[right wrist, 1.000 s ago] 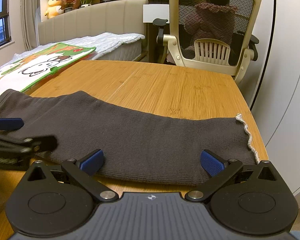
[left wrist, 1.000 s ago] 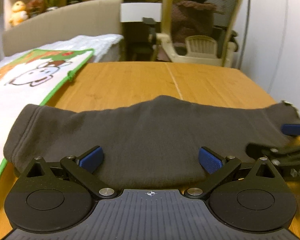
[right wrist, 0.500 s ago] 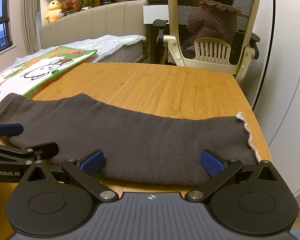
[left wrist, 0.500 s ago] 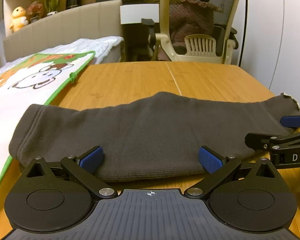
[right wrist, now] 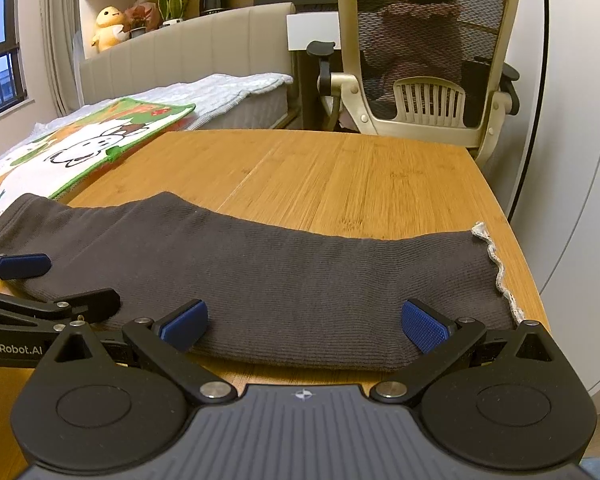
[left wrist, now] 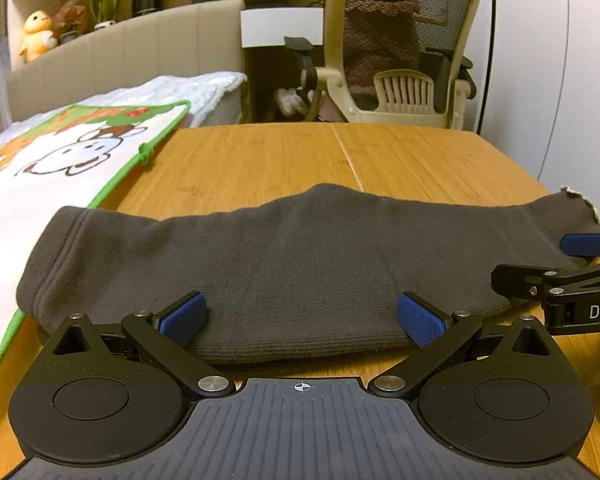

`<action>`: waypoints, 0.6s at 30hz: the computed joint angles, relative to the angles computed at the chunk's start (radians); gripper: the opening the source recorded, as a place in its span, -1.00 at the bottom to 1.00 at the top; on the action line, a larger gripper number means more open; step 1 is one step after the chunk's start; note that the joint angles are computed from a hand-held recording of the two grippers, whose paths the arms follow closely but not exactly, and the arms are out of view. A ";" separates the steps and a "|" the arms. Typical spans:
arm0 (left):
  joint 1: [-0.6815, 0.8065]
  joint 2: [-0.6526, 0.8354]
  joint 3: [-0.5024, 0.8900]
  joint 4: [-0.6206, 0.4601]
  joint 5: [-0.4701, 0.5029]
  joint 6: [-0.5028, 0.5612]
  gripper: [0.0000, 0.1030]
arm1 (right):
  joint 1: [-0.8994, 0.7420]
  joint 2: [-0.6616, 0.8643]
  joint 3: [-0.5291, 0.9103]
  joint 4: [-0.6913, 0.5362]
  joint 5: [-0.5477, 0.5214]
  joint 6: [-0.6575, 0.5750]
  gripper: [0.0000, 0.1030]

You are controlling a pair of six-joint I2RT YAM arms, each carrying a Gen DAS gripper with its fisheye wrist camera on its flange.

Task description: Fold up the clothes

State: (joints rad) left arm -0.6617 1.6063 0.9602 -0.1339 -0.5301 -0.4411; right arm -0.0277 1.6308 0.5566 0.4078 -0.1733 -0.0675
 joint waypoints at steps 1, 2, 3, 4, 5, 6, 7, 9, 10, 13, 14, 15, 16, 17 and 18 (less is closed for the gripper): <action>0.001 0.000 0.000 0.001 0.001 0.001 1.00 | 0.001 0.002 0.002 0.000 0.001 0.001 1.00; 0.002 0.000 -0.001 0.002 0.001 0.002 1.00 | 0.001 0.003 0.002 0.001 0.000 0.002 1.00; 0.002 0.000 -0.001 0.003 0.002 0.002 1.00 | 0.001 0.004 0.003 0.003 -0.002 0.003 1.00; 0.003 0.001 -0.001 0.003 0.002 0.002 1.00 | 0.000 0.004 0.002 0.005 -0.004 0.006 1.00; 0.003 0.001 -0.002 0.004 0.002 0.003 1.00 | -0.001 0.004 0.001 0.007 -0.008 0.008 1.00; 0.004 0.001 -0.002 0.005 0.003 0.004 1.00 | -0.003 0.005 0.000 0.009 -0.013 0.010 1.00; 0.005 0.001 -0.002 0.005 0.003 0.004 1.00 | -0.005 0.006 0.000 0.011 -0.016 0.012 1.00; 0.006 0.000 -0.004 0.007 0.005 0.007 1.00 | -0.005 0.007 0.001 0.010 -0.017 0.013 1.00; 0.007 -0.001 -0.004 0.007 0.006 0.007 1.00 | -0.004 0.008 0.002 0.010 -0.015 0.012 1.00; 0.006 -0.001 -0.005 0.007 0.005 0.007 1.00 | -0.004 0.007 -0.001 0.010 -0.015 0.011 1.00; 0.007 -0.002 -0.005 0.007 0.006 0.008 1.00 | -0.005 0.006 -0.002 0.011 -0.015 0.011 1.00; 0.007 -0.002 -0.005 0.007 0.006 0.008 1.00 | -0.005 0.006 -0.002 0.011 -0.015 0.011 1.00; 0.007 -0.002 -0.005 0.007 0.006 0.008 1.00 | -0.006 0.005 -0.003 0.011 -0.016 0.011 1.00; 0.007 -0.002 -0.006 0.008 0.006 0.008 1.00 | -0.006 0.004 -0.004 0.011 -0.016 0.011 1.00; 0.007 -0.002 -0.006 0.008 0.006 0.008 1.00 | -0.006 0.003 -0.005 0.012 -0.016 0.011 1.00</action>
State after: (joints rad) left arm -0.6550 1.6042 0.9545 -0.1264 -0.5243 -0.4330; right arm -0.0339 1.6336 0.5512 0.4194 -0.1890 -0.0566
